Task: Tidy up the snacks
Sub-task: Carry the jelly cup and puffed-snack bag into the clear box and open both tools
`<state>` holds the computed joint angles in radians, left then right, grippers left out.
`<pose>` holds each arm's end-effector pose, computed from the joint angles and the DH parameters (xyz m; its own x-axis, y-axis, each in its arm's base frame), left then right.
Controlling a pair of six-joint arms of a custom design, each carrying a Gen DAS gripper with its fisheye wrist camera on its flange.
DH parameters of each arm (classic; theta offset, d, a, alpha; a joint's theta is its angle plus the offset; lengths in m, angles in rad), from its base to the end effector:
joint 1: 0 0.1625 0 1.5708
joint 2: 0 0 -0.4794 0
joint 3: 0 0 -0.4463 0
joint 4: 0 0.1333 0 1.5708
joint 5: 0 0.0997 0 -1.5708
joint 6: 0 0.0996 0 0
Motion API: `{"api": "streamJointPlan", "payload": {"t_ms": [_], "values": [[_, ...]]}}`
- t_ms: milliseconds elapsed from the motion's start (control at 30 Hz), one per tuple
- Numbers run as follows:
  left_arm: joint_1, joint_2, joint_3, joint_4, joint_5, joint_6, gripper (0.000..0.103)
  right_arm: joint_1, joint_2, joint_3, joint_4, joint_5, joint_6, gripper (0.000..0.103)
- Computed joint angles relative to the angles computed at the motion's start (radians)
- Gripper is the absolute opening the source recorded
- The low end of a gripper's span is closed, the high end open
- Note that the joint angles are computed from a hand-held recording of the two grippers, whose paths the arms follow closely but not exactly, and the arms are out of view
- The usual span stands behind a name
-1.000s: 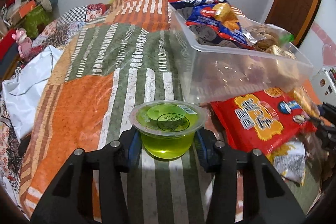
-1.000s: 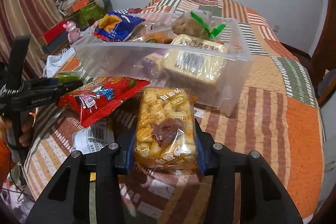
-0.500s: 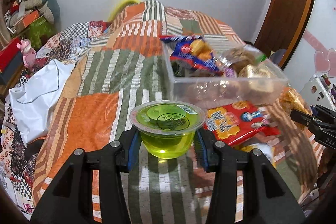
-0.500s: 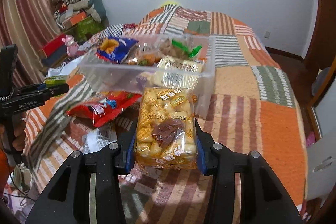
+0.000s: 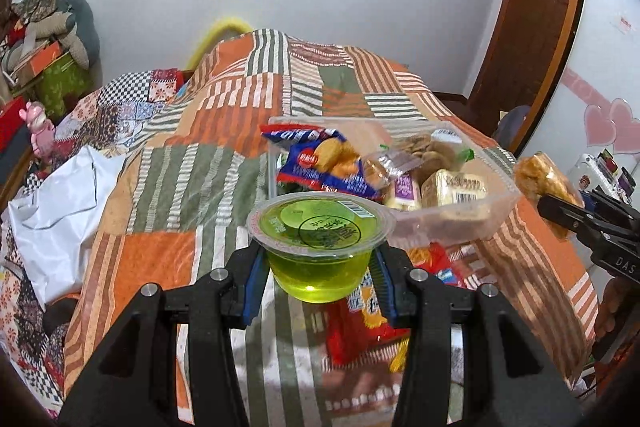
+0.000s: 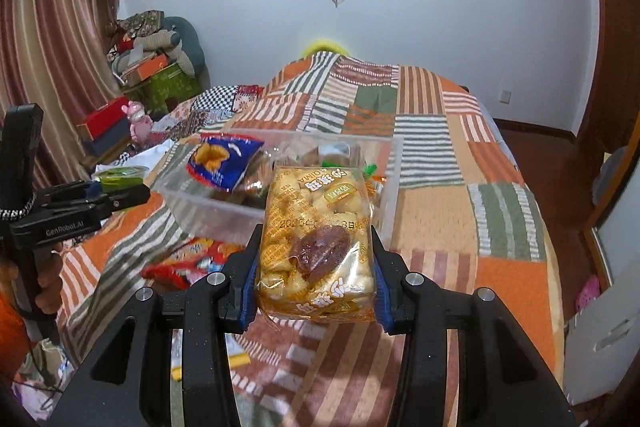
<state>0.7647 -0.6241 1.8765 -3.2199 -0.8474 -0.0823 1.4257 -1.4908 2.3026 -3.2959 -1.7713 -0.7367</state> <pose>-0.3308 -0.5935 -0.0116 -0.7558 0.3101 -0.5767 0.6055 0.6663 -0.4353 0.0423 -0.4950 0.3358 -0.7607 -0.1858 0.6219 -0.5707 0.6479 -0.5045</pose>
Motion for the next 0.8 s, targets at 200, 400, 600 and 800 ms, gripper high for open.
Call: {"api": "streamJointPlan", "payload": {"t_ms": [200, 400, 600, 800], "values": [[0.012, 0.027, -0.045, 0.004, -0.01, 0.015, 0.046, 0.004, 0.019, -0.02, 0.002, 0.027, 0.01, 0.042], [0.031, 0.058, -0.096, 0.022, -0.011, 0.038, 0.046, 0.024, 0.068, -0.056, -0.014, 0.017, 0.0, 0.042], [0.05, 0.083, -0.142, 0.052, -0.012, 0.039, 0.046, 0.033, 0.109, -0.092, 0.002, 0.001, -0.002, 0.042], [0.069, 0.101, -0.167, 0.069, -0.026, 0.037, 0.046, 0.044, 0.16, -0.14, 0.032, -0.014, 0.006, 0.042]]}}
